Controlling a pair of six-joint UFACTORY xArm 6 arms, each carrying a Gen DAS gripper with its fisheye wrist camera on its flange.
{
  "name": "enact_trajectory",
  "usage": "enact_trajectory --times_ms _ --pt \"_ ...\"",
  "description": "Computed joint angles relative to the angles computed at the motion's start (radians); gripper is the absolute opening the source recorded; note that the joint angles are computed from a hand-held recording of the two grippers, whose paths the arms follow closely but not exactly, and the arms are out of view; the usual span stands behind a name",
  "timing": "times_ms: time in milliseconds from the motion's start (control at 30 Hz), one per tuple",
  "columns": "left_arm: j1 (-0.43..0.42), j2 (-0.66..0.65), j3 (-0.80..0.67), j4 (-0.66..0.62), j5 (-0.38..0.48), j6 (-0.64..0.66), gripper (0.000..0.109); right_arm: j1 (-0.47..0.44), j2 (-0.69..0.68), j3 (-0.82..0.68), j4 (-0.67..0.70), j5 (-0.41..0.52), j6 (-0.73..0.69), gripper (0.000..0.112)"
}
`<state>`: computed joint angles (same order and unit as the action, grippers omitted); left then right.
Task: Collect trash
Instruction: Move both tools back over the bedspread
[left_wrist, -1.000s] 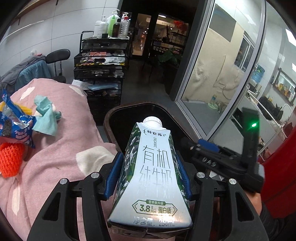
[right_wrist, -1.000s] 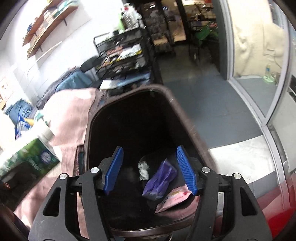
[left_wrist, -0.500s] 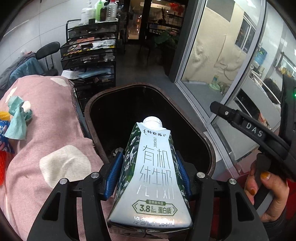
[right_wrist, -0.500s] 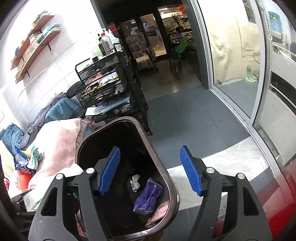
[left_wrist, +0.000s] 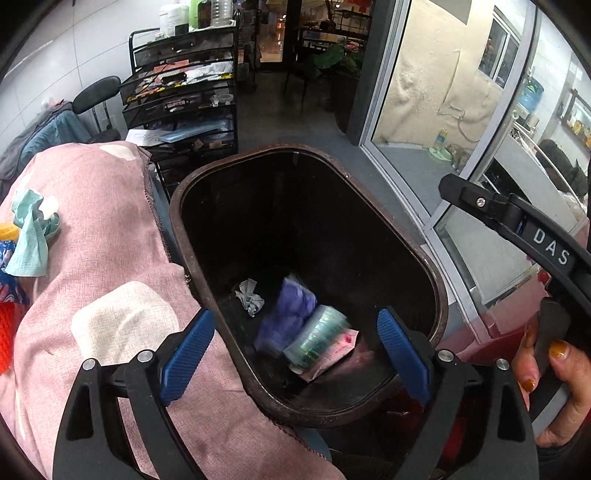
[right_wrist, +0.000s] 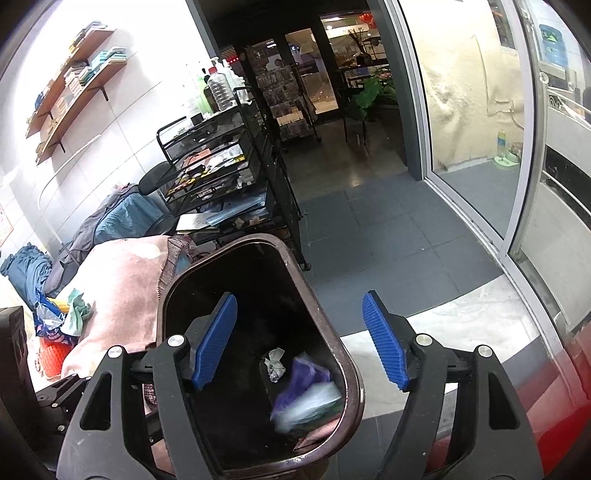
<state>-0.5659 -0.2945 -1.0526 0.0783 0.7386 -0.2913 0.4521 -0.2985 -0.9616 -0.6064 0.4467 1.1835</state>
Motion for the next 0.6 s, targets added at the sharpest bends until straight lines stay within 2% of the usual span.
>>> enact_trajectory --times_ms 200,367,500,600 --pt "-0.007 -0.105 0.088 0.012 -0.100 -0.033 0.092 0.004 0.006 0.000 -0.010 -0.026 -0.012 0.075" --pt "0.001 -0.254 0.194 0.068 -0.187 -0.092 0.095 0.023 0.025 -0.009 -0.002 -0.061 -0.055 0.078" --pt "0.021 -0.370 0.265 0.162 -0.220 -0.175 0.097 0.048 0.051 -0.026 0.022 -0.096 -0.096 0.079" --pt "0.055 -0.465 0.319 0.216 -0.211 -0.236 0.098 0.074 0.072 -0.045 0.016 -0.118 -0.112 0.080"
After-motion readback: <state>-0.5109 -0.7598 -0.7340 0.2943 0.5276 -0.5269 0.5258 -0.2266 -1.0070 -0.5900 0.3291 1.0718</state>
